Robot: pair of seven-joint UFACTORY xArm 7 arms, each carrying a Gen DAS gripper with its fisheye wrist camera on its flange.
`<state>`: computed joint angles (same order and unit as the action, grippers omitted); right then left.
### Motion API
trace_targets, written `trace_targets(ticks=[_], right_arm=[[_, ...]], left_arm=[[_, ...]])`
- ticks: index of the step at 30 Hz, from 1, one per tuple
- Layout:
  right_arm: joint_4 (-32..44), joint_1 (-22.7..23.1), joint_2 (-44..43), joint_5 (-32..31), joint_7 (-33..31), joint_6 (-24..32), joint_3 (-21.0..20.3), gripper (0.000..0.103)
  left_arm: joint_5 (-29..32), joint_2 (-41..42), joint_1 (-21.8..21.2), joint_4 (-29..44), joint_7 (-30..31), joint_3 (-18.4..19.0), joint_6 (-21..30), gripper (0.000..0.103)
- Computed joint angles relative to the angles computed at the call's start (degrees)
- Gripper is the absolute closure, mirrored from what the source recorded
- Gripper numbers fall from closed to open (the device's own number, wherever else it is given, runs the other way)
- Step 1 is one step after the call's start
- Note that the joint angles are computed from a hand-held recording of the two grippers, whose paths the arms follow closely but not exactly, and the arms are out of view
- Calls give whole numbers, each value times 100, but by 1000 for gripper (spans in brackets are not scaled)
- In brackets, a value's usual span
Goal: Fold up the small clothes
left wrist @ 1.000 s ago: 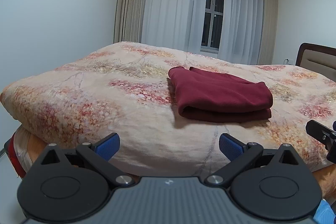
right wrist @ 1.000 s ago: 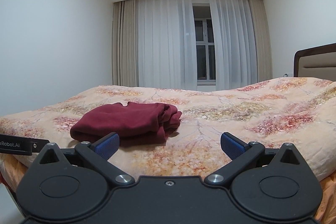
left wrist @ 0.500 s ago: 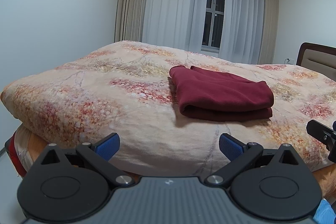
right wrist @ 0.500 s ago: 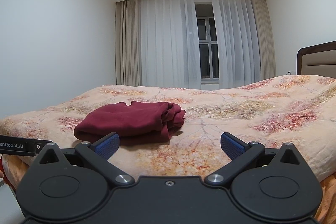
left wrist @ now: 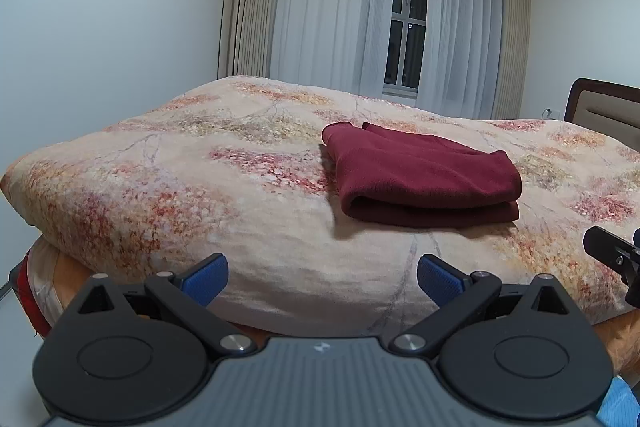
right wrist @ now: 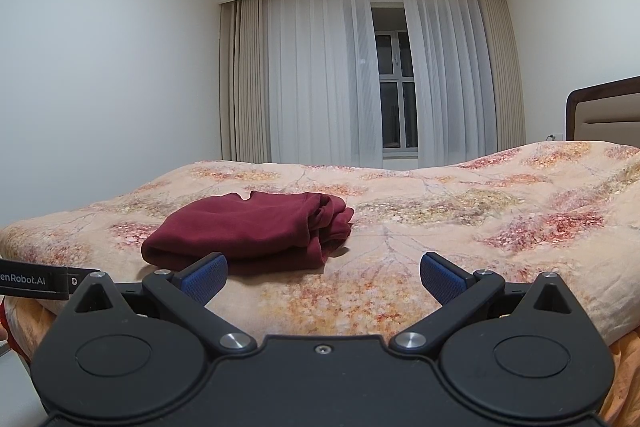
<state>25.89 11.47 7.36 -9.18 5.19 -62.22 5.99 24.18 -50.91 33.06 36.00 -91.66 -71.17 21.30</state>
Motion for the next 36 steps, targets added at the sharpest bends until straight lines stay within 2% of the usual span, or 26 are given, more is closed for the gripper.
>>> trace_targets(ticks=[13,18,21,36], right_arm=[[-21,1,1,5,4,-5,7,0],[-23,11,15,12,4,-7,13,0],[-22,16,15,24,3,-3,14,0],[-32,29,10,31,3,1,18,0]], left_arm=[[-22,7,11,8,39,-5,-7,0],[-108,110,47,193,27,-117,391,0],[-87,21,9,129,-34,-79,266,0],[-66,-30,-25,107,-39,-31,249,0]])
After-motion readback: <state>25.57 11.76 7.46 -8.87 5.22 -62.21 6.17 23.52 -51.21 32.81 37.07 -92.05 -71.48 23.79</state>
